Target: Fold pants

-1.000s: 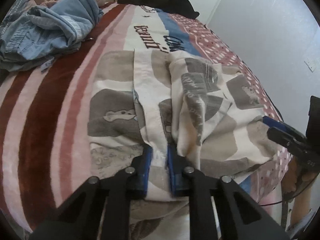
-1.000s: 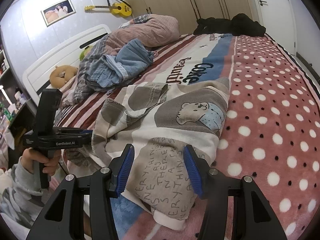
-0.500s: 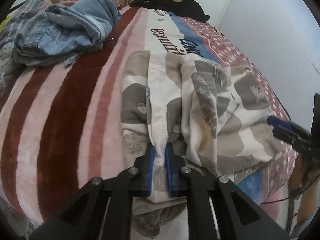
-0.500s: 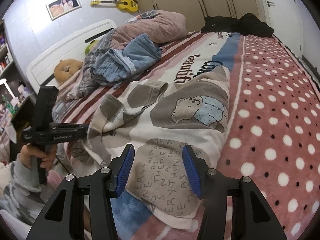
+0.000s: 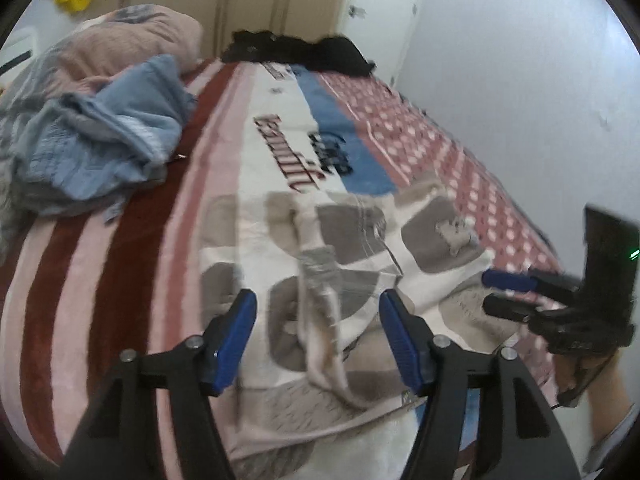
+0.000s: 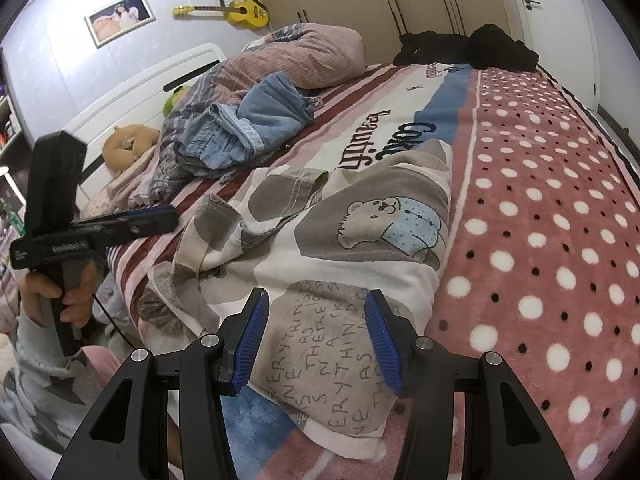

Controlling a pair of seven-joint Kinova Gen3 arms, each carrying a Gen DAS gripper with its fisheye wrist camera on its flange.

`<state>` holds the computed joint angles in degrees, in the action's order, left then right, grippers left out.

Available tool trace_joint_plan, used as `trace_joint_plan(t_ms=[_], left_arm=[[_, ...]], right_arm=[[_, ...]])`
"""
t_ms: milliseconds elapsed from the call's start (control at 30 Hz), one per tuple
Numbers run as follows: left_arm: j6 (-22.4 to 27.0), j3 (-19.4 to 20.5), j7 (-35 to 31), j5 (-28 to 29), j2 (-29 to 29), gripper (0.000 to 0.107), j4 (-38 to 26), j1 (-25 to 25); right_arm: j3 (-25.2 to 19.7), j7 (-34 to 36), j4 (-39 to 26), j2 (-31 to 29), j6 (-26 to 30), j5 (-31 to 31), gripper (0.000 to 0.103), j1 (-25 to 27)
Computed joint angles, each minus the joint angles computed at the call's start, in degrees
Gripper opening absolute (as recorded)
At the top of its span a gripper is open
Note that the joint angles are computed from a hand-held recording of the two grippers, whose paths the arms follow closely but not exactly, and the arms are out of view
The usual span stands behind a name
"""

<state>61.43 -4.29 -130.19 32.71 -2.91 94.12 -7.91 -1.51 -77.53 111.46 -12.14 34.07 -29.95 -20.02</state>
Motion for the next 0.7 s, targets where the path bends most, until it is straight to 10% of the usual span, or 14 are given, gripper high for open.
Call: trace_joint_plan(t_ms=[133, 200, 300, 700], left_arm=[[-4.1, 3.7, 6.0, -7.4, 2.4, 0.052, -0.1, 3.0], [-4.7, 3.8, 8.4, -9.1, 3.1, 0.013, -0.4, 3.5], [-6.2, 2.3, 8.4, -6.4, 2.0, 0.004, 0.9, 2.2], [-5.2, -1.8, 11.0, -8.0, -1.5, 0.003, 5.9, -1.9]], right_arm=[[0.4, 0.5, -0.1, 0.0, 0.3, -0.3, 0.045, -0.2], [1.0, 1.3, 0.0, 0.1, 0.6, -1.2, 0.045, -0.3], [1.0, 1.6, 0.0, 0.2, 0.7, -1.8, 0.045, -0.1], [0.8, 3.2, 0.3, 0.6, 0.4, -3.3, 0.045, 0.2]])
